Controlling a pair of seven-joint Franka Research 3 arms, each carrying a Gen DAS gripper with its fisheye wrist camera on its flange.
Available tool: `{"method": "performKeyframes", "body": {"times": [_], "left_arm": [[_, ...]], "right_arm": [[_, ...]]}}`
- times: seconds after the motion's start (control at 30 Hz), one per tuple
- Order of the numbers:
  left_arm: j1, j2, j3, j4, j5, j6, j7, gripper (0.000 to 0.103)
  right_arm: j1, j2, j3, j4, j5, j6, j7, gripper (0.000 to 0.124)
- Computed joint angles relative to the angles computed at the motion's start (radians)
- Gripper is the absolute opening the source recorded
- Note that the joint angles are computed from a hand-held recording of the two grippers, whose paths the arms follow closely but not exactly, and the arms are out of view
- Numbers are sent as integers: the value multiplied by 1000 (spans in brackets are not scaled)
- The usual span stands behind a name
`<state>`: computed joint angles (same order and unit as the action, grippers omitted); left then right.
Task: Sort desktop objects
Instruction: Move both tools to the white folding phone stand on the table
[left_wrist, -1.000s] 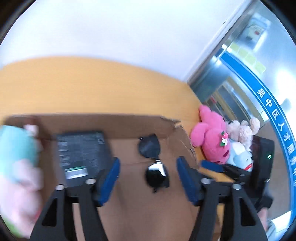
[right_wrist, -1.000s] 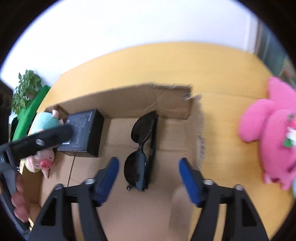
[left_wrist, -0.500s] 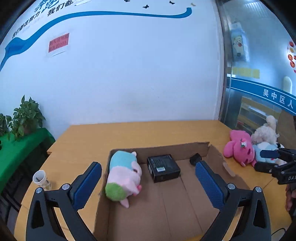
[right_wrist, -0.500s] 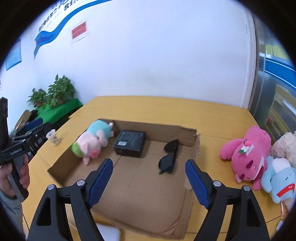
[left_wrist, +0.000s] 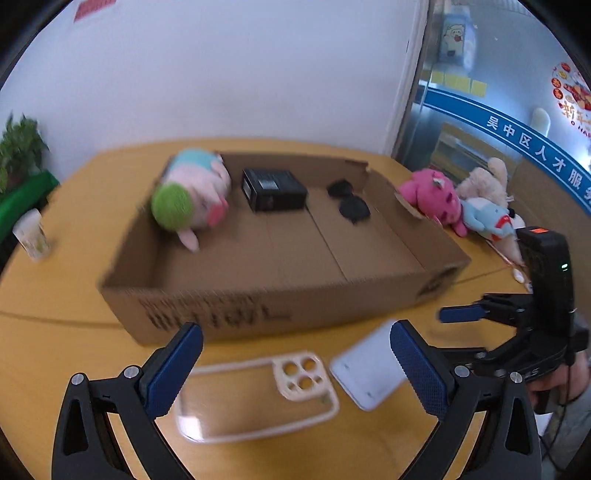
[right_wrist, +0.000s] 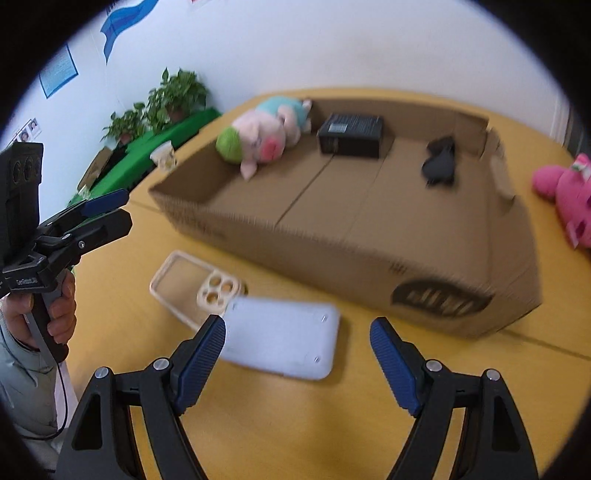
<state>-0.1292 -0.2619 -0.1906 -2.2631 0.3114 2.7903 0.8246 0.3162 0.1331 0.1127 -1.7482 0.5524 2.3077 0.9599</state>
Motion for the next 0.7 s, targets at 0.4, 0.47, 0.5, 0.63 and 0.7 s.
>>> {"method": "performKeyframes", "body": {"times": [0.4, 0.47, 0.5, 0.63, 0.7], "left_arm": [[-198, 134, 131, 62, -766, -36, 561, 92], [-203, 154, 126, 83, -891, -54, 661, 82], [-202, 165, 121, 95, -943, -66, 707, 78], [-158, 197, 73, 122, -963, -83, 713, 75], [-136, 206, 52, 127, -981, -85, 720, 75]], "right_arm": [[-12, 61, 3, 22, -3, -80, -23, 81], [-16, 61, 3, 27, -3, -95, -41, 81], [-18, 62, 2, 30, 0, -100, -47, 81], [-28, 79, -2, 46, 14, -115, -52, 81], [-37, 88, -2, 54, 38, -126, -57, 81]]}}
